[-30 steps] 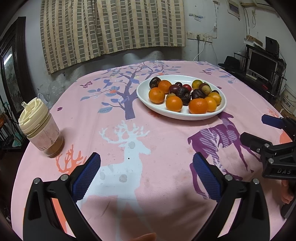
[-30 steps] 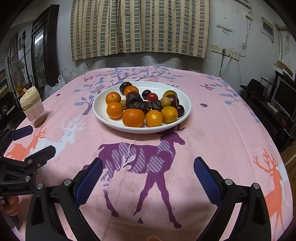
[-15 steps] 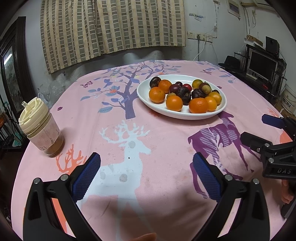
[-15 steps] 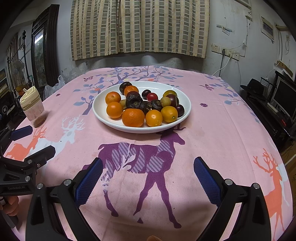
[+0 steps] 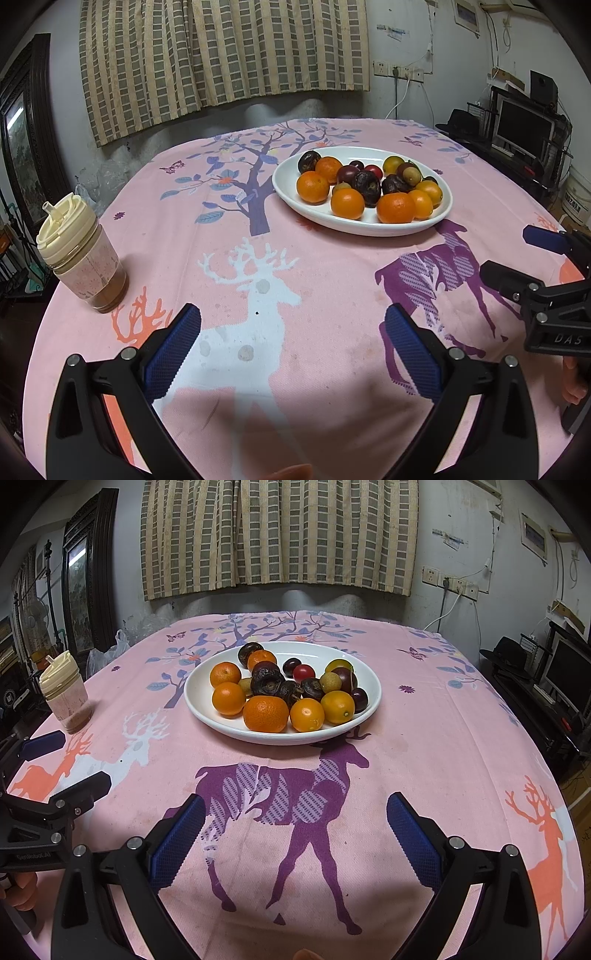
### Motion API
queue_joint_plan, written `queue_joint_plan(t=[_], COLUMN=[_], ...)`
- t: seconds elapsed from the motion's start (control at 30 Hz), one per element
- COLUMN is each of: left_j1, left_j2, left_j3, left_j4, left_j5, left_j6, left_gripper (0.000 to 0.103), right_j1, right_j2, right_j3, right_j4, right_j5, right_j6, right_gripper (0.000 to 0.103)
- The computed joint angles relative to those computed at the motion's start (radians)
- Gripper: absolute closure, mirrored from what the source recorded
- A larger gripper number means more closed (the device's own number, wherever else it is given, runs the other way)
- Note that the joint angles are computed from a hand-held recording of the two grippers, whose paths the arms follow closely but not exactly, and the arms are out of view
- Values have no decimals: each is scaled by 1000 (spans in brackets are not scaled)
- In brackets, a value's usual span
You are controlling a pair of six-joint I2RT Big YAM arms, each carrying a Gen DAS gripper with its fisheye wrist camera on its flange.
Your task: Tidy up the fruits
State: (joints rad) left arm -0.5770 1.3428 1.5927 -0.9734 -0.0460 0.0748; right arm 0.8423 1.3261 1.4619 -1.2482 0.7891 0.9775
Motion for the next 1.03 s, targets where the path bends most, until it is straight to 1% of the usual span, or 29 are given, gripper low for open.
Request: queue_joint_plan(t=[0.57, 0.67, 0.77, 0.9, 1.03], left_j1=[0, 3, 5, 9, 12], left_j2=[3, -8, -16, -4, -5], left_j3=[6, -7, -21, -10, -8], left_j4=[-7, 11, 23, -5, -8], left_j5=[-2, 17, 8, 9, 10], left_j6=[2, 0, 2, -1, 3], left_gripper=[5, 5, 5, 5, 5], right_j1=[0, 0, 0, 0, 0], right_j2=[3, 2, -3, -5, -3], right_j3=[4, 3, -4, -8, -6], right_j4=[-3, 0, -2, 1, 0], right_j5=[0, 1, -1, 0, -1], right_j6=[0, -1, -1, -1, -2], right_gripper=[4, 4, 4, 4, 4])
